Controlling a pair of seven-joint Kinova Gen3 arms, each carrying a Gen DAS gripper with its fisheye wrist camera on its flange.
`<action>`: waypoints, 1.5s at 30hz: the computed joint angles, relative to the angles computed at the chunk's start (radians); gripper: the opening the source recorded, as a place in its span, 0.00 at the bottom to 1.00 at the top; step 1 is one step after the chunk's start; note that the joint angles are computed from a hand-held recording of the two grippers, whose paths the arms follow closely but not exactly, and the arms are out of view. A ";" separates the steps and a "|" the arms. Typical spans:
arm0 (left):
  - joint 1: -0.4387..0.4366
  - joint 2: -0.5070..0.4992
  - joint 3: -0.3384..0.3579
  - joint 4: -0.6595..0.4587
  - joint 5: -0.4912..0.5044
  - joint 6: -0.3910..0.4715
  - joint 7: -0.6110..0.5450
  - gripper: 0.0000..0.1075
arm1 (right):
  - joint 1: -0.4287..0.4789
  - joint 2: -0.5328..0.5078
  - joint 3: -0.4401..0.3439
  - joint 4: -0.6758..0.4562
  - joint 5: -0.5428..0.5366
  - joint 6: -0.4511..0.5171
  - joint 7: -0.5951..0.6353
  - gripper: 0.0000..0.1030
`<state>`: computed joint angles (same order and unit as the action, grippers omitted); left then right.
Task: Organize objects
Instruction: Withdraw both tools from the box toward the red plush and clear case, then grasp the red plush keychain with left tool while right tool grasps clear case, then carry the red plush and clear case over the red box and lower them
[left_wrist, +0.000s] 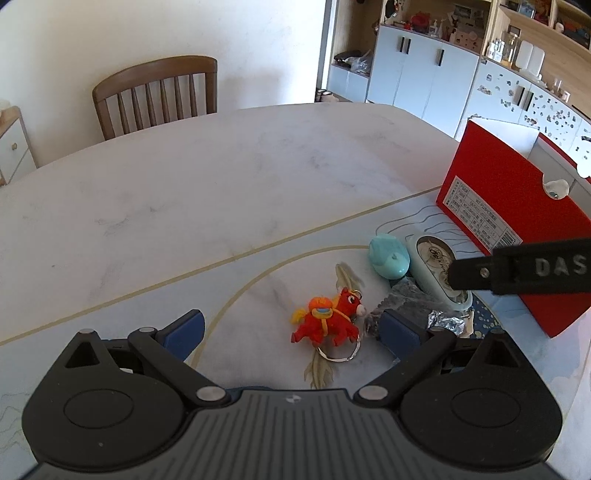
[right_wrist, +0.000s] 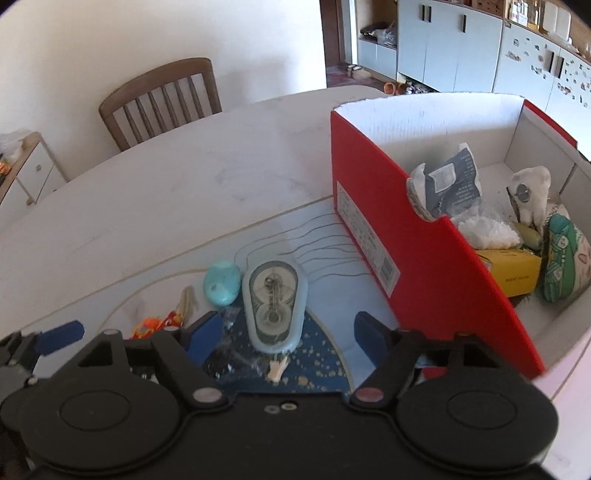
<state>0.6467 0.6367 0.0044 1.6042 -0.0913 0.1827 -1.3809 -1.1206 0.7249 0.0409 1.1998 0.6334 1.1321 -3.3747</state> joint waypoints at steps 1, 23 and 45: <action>-0.001 0.003 0.000 -0.002 -0.001 0.000 -0.002 0.94 | 0.005 0.008 -0.001 -0.011 -0.005 0.008 0.007 0.73; 0.006 0.031 0.008 -0.024 -0.001 -0.004 -0.054 0.58 | 0.055 0.068 0.015 -0.082 -0.083 0.005 0.141 0.46; -0.019 -0.071 0.037 0.070 0.039 -0.027 -0.040 0.35 | -0.011 -0.060 -0.009 0.083 -0.002 -0.076 0.045 0.42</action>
<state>0.6279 0.5661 0.0413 1.6744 -0.0519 0.1560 -1.4207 -1.1317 0.6646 0.0316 1.2828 0.6313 1.0557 -3.3298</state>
